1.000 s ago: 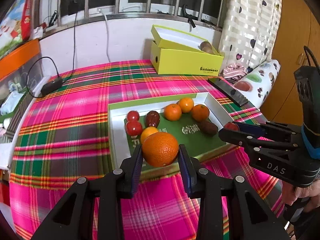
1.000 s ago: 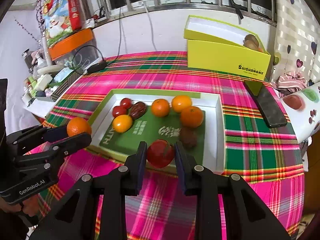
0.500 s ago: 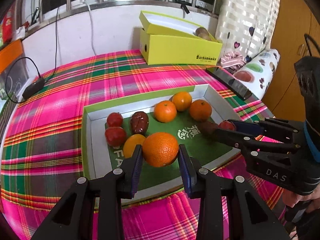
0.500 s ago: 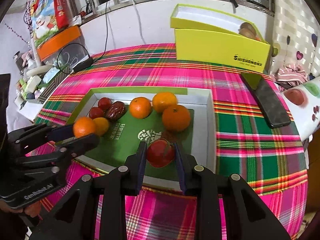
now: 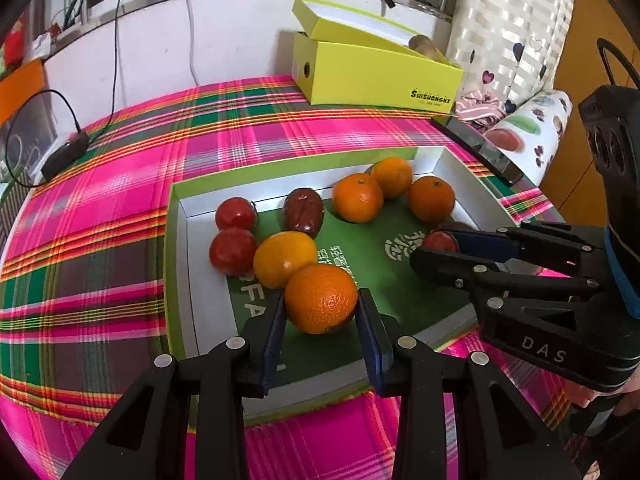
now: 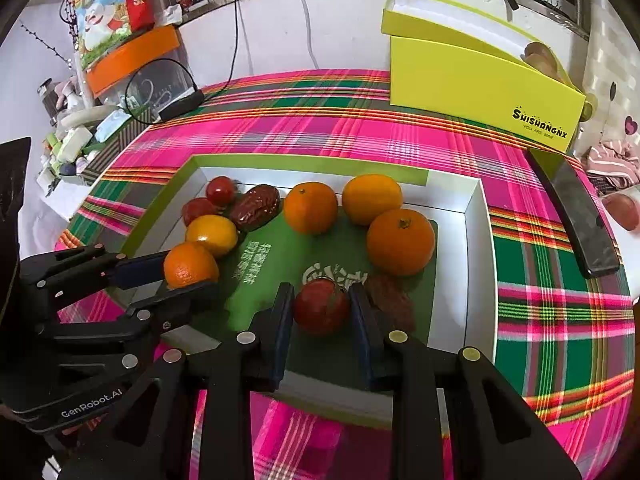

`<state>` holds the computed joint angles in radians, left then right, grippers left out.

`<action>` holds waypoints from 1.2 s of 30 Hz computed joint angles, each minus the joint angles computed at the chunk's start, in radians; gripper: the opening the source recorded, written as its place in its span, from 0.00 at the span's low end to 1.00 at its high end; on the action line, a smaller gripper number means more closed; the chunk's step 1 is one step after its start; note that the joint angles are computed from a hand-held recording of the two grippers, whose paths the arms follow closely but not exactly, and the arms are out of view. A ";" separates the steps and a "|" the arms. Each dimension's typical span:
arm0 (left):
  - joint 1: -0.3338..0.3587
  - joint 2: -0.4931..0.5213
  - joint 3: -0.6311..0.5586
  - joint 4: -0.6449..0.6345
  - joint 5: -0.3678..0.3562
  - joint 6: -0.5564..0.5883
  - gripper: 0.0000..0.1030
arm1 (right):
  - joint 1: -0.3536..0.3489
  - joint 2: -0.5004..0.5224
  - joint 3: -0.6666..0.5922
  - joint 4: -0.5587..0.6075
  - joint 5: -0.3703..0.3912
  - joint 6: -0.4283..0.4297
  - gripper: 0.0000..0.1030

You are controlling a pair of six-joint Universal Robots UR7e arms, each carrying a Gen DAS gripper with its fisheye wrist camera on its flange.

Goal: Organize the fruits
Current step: 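Carry the orange with the left tool while the right tool carries the tomato into the tray, then open both tools to release the orange and the tomato on the mat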

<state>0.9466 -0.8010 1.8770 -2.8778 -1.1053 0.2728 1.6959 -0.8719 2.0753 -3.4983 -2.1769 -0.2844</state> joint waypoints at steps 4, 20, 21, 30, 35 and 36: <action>0.002 0.012 -0.011 -0.009 0.009 0.008 0.44 | -0.004 0.004 -0.016 0.016 -0.018 0.002 0.28; 0.003 -0.009 -0.002 -0.018 -0.004 -0.019 0.45 | 0.015 0.012 0.001 -0.056 -0.030 -0.031 0.47; 0.002 -0.014 0.003 -0.023 -0.004 -0.021 0.45 | 0.019 0.012 0.005 -0.064 -0.032 -0.030 0.47; -0.028 -0.069 0.095 -0.095 0.028 -0.044 0.45 | 0.066 0.016 0.067 -0.173 -0.067 -0.030 0.55; -0.041 -0.107 0.161 -0.135 0.039 -0.073 0.45 | 0.088 0.018 0.107 -0.209 -0.092 -0.012 0.55; -0.047 -0.113 0.180 -0.159 0.044 -0.071 0.45 | 0.093 0.019 0.115 -0.218 -0.099 -0.009 0.55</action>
<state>0.9000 -0.9145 2.0569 -3.0363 -1.0610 0.2019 1.7886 -0.8527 2.1904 -3.7162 -2.2759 -0.2931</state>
